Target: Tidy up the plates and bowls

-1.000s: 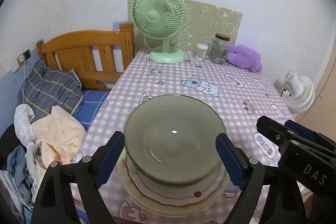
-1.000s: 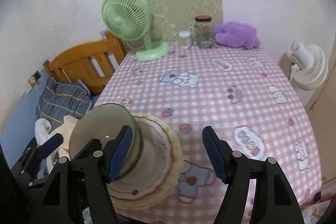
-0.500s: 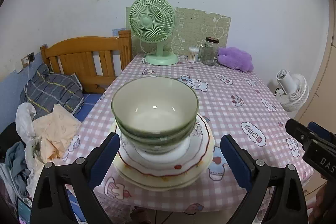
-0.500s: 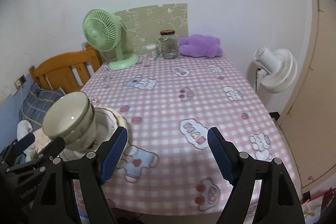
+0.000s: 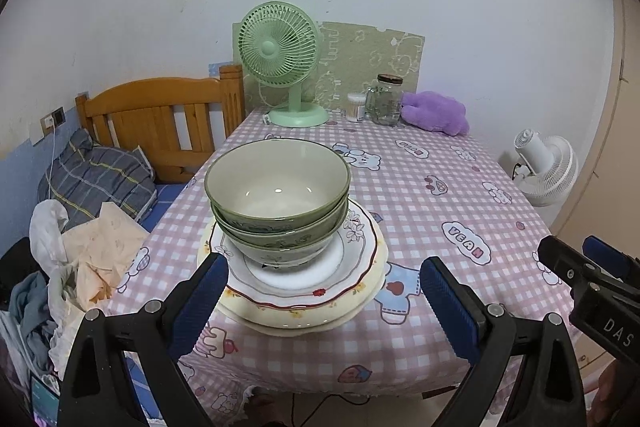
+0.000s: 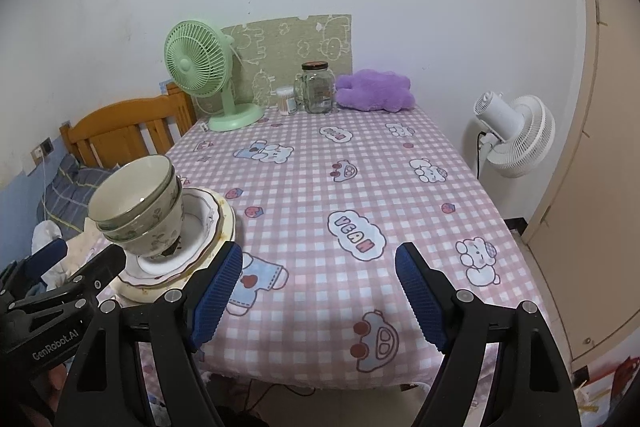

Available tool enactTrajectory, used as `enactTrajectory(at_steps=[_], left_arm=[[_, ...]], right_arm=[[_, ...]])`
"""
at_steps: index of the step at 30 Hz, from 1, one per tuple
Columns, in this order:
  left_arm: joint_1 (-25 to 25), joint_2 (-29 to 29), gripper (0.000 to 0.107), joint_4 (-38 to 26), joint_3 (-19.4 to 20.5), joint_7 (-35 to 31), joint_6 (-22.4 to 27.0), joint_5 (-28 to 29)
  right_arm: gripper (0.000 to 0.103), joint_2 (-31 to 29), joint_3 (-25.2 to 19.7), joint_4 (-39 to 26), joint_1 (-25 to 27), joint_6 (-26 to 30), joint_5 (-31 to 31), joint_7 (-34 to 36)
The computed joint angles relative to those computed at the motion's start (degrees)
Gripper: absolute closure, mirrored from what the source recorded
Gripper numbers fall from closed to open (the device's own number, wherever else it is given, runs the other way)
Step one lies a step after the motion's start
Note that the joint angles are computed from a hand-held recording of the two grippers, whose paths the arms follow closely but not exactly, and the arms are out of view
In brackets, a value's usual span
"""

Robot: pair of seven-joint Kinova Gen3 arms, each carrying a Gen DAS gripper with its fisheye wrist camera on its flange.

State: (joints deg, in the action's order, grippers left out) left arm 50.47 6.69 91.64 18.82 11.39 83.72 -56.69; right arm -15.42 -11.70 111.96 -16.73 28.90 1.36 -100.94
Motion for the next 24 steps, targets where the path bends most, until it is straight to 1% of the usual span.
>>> enactTrajectory(at_steps=[7,11,24], left_arm=[[0.3,0.2,0.009,-0.2,0.0,-0.7,0.1,-0.4],[0.5,0.3,0.008,-0.2,-0.1,-0.8,0.1,-0.5],[0.5,0.3,0.007,-0.2,-0.1,-1.0,-0.1,-0.5]], right_arm=[[0.021,-0.6,0.2,0.3,0.1,-0.1,-0.2,-0.2],[0.018,-0.7,0.3,0.4,-0.1,-0.2,-0.4,0.1],[0.017,-0.6,0.3,0.5,-0.2,-0.7,-0.7,0.6]])
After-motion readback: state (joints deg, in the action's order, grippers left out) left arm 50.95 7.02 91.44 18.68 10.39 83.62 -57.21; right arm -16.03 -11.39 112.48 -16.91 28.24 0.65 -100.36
